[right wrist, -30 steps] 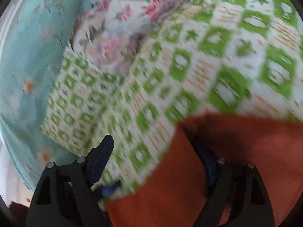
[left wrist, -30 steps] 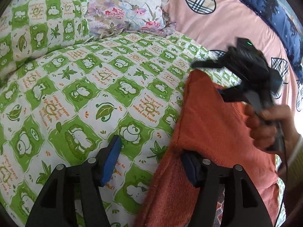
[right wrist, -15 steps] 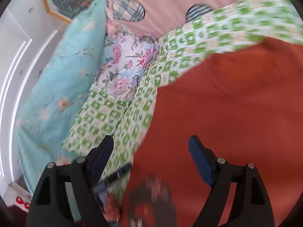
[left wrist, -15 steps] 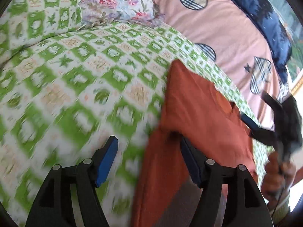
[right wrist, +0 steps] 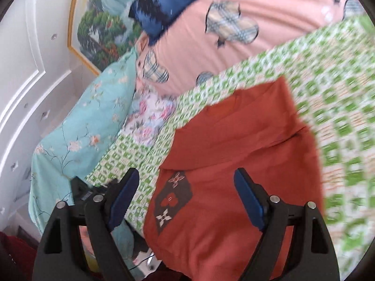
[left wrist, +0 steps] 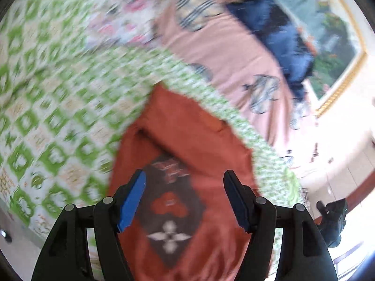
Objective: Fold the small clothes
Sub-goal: 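Lift the hem with both grippers and fold it toward the collar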
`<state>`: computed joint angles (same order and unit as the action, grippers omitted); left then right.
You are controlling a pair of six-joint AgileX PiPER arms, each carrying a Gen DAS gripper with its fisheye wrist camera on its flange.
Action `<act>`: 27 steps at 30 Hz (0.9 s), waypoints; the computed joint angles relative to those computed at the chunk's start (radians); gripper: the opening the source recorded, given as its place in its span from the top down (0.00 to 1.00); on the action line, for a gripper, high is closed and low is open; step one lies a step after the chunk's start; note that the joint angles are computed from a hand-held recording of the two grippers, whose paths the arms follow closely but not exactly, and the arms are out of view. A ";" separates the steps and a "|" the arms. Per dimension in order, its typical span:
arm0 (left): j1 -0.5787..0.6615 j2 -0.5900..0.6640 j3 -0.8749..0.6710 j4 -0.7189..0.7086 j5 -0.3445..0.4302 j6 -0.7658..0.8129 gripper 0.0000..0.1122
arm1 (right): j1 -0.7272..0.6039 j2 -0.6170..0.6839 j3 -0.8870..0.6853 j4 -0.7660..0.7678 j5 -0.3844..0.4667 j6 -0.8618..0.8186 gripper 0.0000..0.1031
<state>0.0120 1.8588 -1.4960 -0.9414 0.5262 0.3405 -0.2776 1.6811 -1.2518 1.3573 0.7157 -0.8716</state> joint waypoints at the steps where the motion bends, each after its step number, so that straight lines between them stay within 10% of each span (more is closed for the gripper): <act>1: -0.019 -0.011 -0.012 -0.014 -0.003 0.002 0.36 | -0.014 -0.031 0.018 -0.005 -0.002 0.002 0.19; 10: -0.161 0.045 -0.514 0.150 0.178 -0.210 0.32 | -0.145 -0.253 0.050 -0.058 0.060 -0.022 0.18; 18: -0.146 -0.137 -0.130 0.500 0.099 -0.329 0.23 | -0.232 -0.237 0.084 -0.169 0.117 0.003 0.13; 27: 0.026 -0.108 0.352 0.307 0.097 -0.029 0.24 | -0.207 -0.071 0.296 -0.185 0.073 -0.041 0.13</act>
